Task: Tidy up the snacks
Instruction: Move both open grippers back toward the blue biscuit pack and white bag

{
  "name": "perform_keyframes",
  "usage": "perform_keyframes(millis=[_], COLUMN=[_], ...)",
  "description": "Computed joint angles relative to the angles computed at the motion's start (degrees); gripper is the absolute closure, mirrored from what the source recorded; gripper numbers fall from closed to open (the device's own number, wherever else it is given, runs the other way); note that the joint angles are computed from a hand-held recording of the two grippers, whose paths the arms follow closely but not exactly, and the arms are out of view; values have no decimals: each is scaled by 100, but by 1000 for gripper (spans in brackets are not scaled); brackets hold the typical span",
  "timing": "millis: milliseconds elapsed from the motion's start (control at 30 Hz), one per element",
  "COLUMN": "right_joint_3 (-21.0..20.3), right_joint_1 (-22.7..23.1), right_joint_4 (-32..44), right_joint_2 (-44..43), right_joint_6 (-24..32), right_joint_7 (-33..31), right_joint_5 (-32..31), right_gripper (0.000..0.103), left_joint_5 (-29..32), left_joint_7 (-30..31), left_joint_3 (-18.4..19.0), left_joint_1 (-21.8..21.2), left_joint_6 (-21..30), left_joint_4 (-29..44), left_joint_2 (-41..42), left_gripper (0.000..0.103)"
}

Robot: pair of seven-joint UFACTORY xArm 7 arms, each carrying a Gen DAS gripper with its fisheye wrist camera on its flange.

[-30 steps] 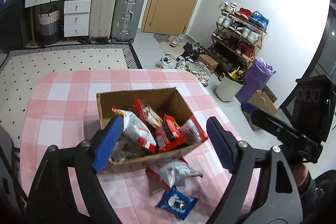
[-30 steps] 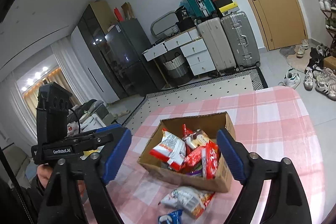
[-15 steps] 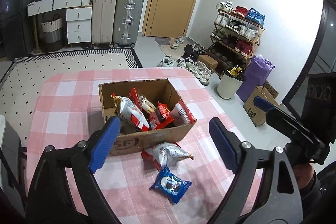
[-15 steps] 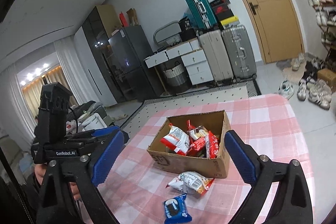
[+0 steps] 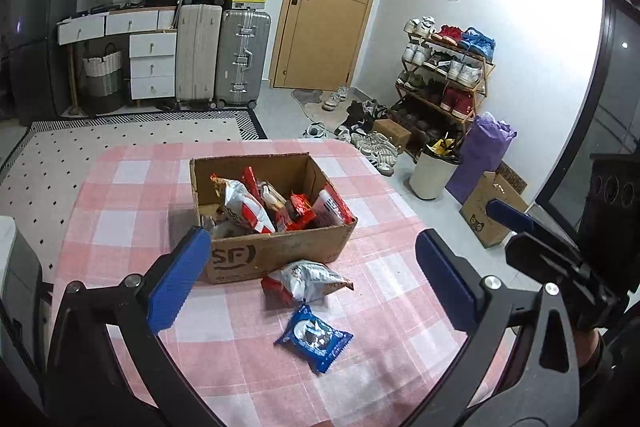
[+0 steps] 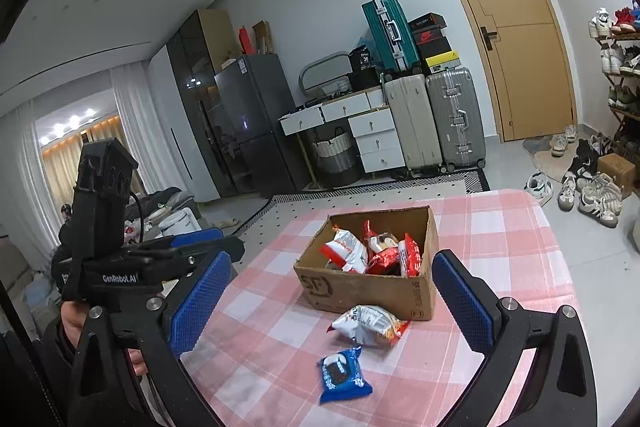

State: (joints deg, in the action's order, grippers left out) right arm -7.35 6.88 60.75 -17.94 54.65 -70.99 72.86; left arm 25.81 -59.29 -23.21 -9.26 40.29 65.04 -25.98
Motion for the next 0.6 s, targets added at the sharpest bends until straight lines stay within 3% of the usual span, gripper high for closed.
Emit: perform_keyframes(millis=[300,600], right_joint_3=[-60,-136], right_joint_1=[-15,4], right_joint_4=[-499,-981], right_joint_2=[-270,-407], right_joint_6=[72,-112], right_joint_7=[-150,-514], right_joint_5=[-24,145], right_gripper=[1,1], left_joint_5=[-174,-796], left_joint_7=[-168,-39], left_joint_3=[-28,187], left_joint_1=[-69,-416], left_joint_6=[-106,-737], left_joint_4=[-488,-1285], left_joint_2=[-318,-173], left_gripper=[1,1])
